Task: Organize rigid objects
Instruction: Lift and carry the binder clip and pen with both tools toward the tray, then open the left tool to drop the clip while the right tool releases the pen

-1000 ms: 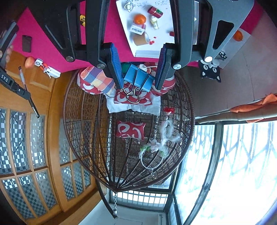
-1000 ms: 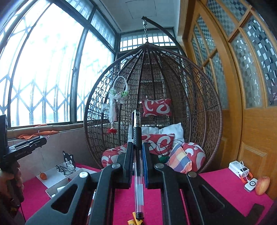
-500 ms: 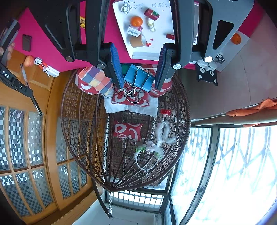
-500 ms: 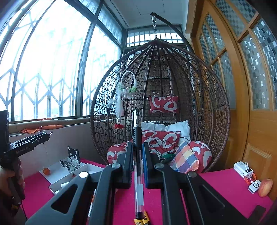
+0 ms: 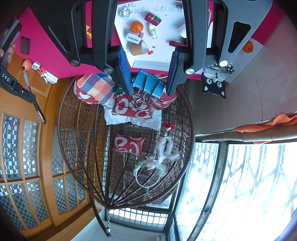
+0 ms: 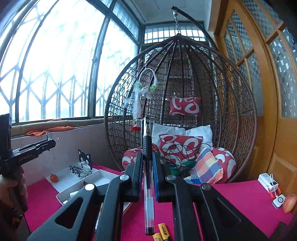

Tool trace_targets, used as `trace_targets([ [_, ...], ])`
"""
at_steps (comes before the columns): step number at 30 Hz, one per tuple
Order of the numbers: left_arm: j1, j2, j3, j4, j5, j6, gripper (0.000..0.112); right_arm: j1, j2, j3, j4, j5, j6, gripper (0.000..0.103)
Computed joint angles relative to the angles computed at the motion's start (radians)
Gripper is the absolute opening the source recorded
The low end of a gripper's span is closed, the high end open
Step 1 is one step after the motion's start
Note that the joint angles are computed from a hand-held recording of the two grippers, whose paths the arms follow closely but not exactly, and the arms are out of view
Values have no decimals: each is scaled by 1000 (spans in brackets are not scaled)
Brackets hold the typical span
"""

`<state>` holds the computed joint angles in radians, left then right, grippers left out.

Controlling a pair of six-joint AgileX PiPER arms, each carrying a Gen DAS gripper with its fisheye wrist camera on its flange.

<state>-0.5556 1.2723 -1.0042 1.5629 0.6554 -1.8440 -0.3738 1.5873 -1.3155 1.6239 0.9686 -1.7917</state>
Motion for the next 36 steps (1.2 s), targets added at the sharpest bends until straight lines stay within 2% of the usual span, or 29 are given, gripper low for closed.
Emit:
trace_targets([
  [8,59,4,-24,-47,-24,67,37,86,12,-43,-36,-30,21,7],
  [11,73,14,-52,-75,-19,122,37,122,13,-59,-45,-43,29,7],
  [14,111,34,-99,-128,-46,199,37,159,27,-86,-61,-53,54,7],
  [19,152,83,-164,-201,-62,310,37,221,55,-134,-110,-64,115,7],
  [25,212,126,-207,-287,-121,395,37,285,102,-216,-178,-66,239,7],
  [36,322,321,-419,-659,-141,778,37,417,238,-422,-377,-118,524,7],
])
